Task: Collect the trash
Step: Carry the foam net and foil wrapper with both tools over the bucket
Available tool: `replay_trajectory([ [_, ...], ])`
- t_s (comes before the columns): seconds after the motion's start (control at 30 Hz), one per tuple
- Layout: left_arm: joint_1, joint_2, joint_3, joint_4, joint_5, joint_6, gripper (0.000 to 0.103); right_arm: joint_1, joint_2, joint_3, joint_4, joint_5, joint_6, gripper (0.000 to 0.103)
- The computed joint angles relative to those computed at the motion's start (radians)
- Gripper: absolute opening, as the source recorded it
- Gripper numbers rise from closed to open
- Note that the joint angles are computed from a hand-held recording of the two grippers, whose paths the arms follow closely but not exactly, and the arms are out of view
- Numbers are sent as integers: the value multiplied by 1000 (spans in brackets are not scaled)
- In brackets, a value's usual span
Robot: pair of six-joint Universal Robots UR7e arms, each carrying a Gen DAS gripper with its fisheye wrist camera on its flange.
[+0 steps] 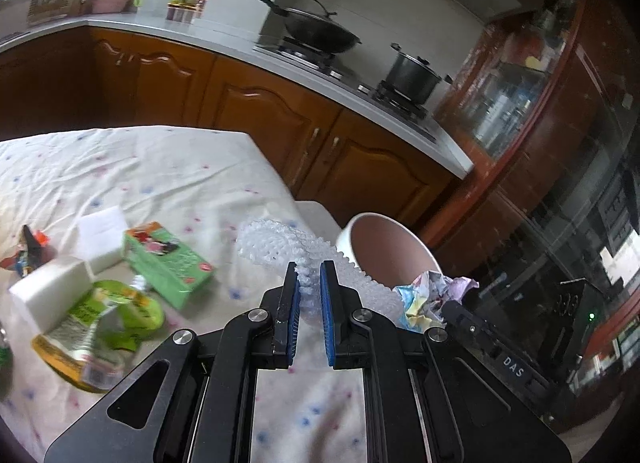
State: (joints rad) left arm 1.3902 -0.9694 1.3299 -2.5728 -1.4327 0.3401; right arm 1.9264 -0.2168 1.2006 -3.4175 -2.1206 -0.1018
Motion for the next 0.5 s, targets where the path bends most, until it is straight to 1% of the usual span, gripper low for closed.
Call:
replay_trajectory([
  [0.23, -27, 13, 9, -5, -3, 17, 9, -15, -40, 64, -60, -24, 8, 18],
  [0.5, -51, 55, -19, 4, 1, 26, 9, -37, -69, 96, -110, -39, 11, 18],
])
